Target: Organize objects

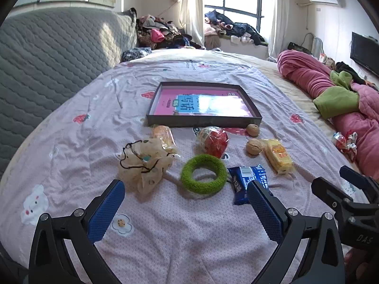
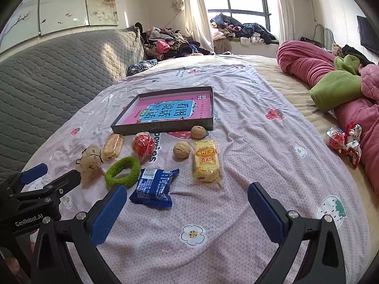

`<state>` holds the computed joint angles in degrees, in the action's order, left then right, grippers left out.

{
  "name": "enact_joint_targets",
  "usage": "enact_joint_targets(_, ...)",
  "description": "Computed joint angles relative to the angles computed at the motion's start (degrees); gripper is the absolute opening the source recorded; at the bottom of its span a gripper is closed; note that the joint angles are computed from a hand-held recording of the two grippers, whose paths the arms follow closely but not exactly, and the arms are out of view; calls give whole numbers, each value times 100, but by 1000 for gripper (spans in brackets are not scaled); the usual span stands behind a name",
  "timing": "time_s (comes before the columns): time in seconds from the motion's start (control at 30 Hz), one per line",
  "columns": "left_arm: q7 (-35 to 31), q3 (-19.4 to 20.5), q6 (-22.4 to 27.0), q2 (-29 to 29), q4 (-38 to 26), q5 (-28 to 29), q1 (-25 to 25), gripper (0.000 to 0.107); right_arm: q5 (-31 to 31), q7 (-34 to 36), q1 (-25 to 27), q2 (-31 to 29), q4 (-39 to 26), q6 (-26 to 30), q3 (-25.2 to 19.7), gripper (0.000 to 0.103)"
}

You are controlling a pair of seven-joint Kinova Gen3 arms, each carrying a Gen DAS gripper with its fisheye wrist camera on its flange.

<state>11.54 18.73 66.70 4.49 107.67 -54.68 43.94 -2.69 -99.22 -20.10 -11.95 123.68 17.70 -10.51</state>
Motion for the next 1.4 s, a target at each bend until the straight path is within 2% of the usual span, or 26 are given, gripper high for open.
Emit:
enact_joint_targets(0.17, -21, -16, -31, -17, 4, 41, -20, 103, -30, 43, -43, 17, -39, 75, 34, 103)
enact_joint_targets(0.23, -9, -9, -3, -15, 0, 34, -21, 103, 138, -144, 122, 4, -44, 95, -145, 103)
enact_joint_targets(0.37, 0, -26, -15, -40, -13, 64, -54, 103, 270, -258, 177, 9, -84, 145, -201, 103)
enact_joint_targets(0.63, -135, -32, 177, 46, -180, 63, -55, 103, 326, -229, 133, 45, -185, 216, -130, 103)
enact_joint_targets(0.73, -252, -80, 67, 55, -209, 127, -103, 103, 155, -7, -13, 105, -262, 276, 65, 103)
enact_joint_targets(0.9, -463, -200, -152, 137, -310, 248, -231, 103, 269, -58, 89, 336, -488, 390, -16, 103)
enact_joint_targets(1.1, -612, -377, -463, 292, -364, 337, -346, 103, -96, 368, -18, 681, -779, 589, 205, 103)
enact_joint_targets(1.4, -852, -668, -1079, 502, -324, 621, -563, 103, 159, 234, 69, 1133, -1067, 697, 191, 103)
